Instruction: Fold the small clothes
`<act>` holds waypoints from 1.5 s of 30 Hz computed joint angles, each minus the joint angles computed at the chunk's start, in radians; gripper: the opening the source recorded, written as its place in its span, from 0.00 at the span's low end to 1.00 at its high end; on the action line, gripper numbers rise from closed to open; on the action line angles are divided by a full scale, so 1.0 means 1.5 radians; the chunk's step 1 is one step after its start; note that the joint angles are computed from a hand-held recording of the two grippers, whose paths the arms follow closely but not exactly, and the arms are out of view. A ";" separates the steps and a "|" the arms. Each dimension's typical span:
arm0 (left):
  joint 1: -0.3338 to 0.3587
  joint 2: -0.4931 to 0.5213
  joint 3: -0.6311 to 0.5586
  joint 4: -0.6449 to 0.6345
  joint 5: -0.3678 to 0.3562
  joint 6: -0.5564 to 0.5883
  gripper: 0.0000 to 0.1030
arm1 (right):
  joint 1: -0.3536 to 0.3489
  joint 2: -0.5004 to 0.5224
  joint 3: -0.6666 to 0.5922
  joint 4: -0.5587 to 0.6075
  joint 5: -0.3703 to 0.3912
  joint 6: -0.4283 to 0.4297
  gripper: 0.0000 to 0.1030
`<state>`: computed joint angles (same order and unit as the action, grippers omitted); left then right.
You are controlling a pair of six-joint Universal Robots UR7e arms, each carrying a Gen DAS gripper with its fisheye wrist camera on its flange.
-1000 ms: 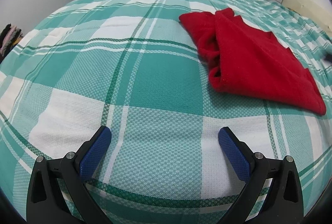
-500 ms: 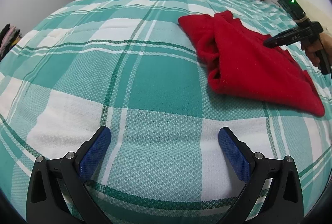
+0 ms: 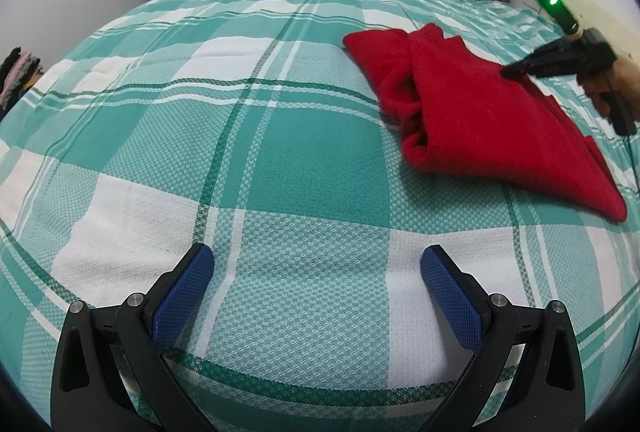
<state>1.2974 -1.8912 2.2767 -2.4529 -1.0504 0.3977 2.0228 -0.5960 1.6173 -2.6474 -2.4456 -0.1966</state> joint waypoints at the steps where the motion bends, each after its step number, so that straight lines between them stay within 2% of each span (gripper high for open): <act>1: 0.000 0.000 0.000 0.000 0.000 0.000 1.00 | -0.001 0.006 0.001 -0.001 -0.011 0.004 0.02; 3: 0.000 0.000 0.000 -0.001 0.000 0.000 1.00 | -0.004 0.008 0.005 -0.010 -0.012 0.027 0.03; 4: 0.000 0.000 0.000 -0.001 0.000 0.000 1.00 | -0.004 0.004 0.008 -0.022 -0.013 0.041 0.15; 6: 0.000 0.000 0.000 -0.001 0.000 0.000 1.00 | 0.000 -0.008 0.015 -0.064 -0.015 0.049 0.29; 8: 0.000 0.001 0.000 0.000 0.000 0.000 1.00 | 0.001 -0.033 0.028 -0.094 0.008 0.063 0.29; 9: 0.000 0.000 0.000 0.000 0.000 0.000 1.00 | 0.000 -0.054 0.037 -0.088 0.036 0.088 0.29; 12: 0.000 0.000 0.000 -0.001 0.000 0.000 1.00 | -0.021 -0.120 0.083 -0.038 0.200 0.178 0.29; 13: 0.000 0.000 0.001 -0.002 0.001 0.000 1.00 | -0.027 -0.133 0.105 -0.037 0.239 0.196 0.29; 14: 0.000 0.000 0.001 -0.002 0.001 0.001 1.00 | -0.029 -0.135 0.118 -0.043 0.252 0.203 0.29; 15: 0.000 0.000 0.001 -0.002 0.001 0.001 1.00 | -0.034 -0.133 0.139 -0.055 0.245 0.217 0.29; 17: -0.001 0.000 0.000 0.001 0.002 0.000 1.00 | -0.035 -0.114 0.161 -0.076 0.178 0.248 0.29; 18: -0.001 0.001 -0.004 0.009 0.003 -0.004 1.00 | -0.039 -0.109 0.178 -0.125 0.156 0.265 0.26; 19: -0.001 0.003 -0.014 0.029 0.002 -0.012 1.00 | -0.036 -0.106 0.195 -0.192 0.145 0.273 0.28; 22: -0.004 0.009 -0.069 0.132 -0.008 -0.064 0.98 | 0.009 -0.093 0.216 -0.324 0.035 0.293 0.30; 23: -0.004 0.006 -0.087 0.154 -0.019 -0.084 0.98 | 0.020 -0.098 0.226 -0.356 0.032 0.288 0.30; 24: 0.000 0.006 -0.100 0.159 -0.038 -0.097 0.98 | 0.038 -0.107 0.243 -0.396 0.034 0.280 0.32; 25: 0.008 0.010 -0.113 0.158 -0.069 -0.108 0.98 | 0.055 -0.113 0.256 -0.421 0.029 0.275 0.40; 28: 0.038 0.072 -0.189 0.178 -0.209 -0.149 0.98 | 0.120 -0.133 0.310 -0.483 0.004 0.286 0.59; 31: 0.059 0.185 -0.276 0.249 -0.298 -0.169 0.98 | 0.176 -0.147 0.375 -0.500 -0.001 0.369 0.60; 32: 0.067 0.228 -0.307 0.278 -0.316 -0.177 0.97 | 0.198 -0.148 0.398 -0.490 -0.002 0.422 0.60; 35: 0.072 0.299 -0.340 0.284 -0.304 -0.183 0.89 | 0.249 -0.151 0.447 -0.460 -0.021 0.534 0.60; 37: 0.066 0.307 -0.342 0.280 -0.311 -0.164 0.75 | 0.288 -0.145 0.467 -0.425 -0.040 0.615 0.60; 39: 0.064 0.323 -0.360 0.320 -0.321 -0.170 0.38 | 0.306 -0.135 0.487 -0.437 -0.055 0.650 0.60; 41: 0.050 0.316 -0.351 0.316 -0.274 -0.197 0.13 | 0.310 -0.121 0.501 -0.472 -0.069 0.660 0.60; 43: 0.034 0.297 -0.341 0.310 -0.256 -0.249 0.10 | 0.315 -0.117 0.514 -0.480 -0.083 0.682 0.60; 45: -0.005 0.268 -0.326 0.299 -0.238 -0.282 0.09 | 0.317 -0.113 0.523 -0.516 -0.097 0.681 0.60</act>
<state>1.2900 -1.4898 1.7878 -2.0050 -1.4070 -0.0256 2.4982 -0.7660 2.4013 -3.4208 -2.5908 0.8244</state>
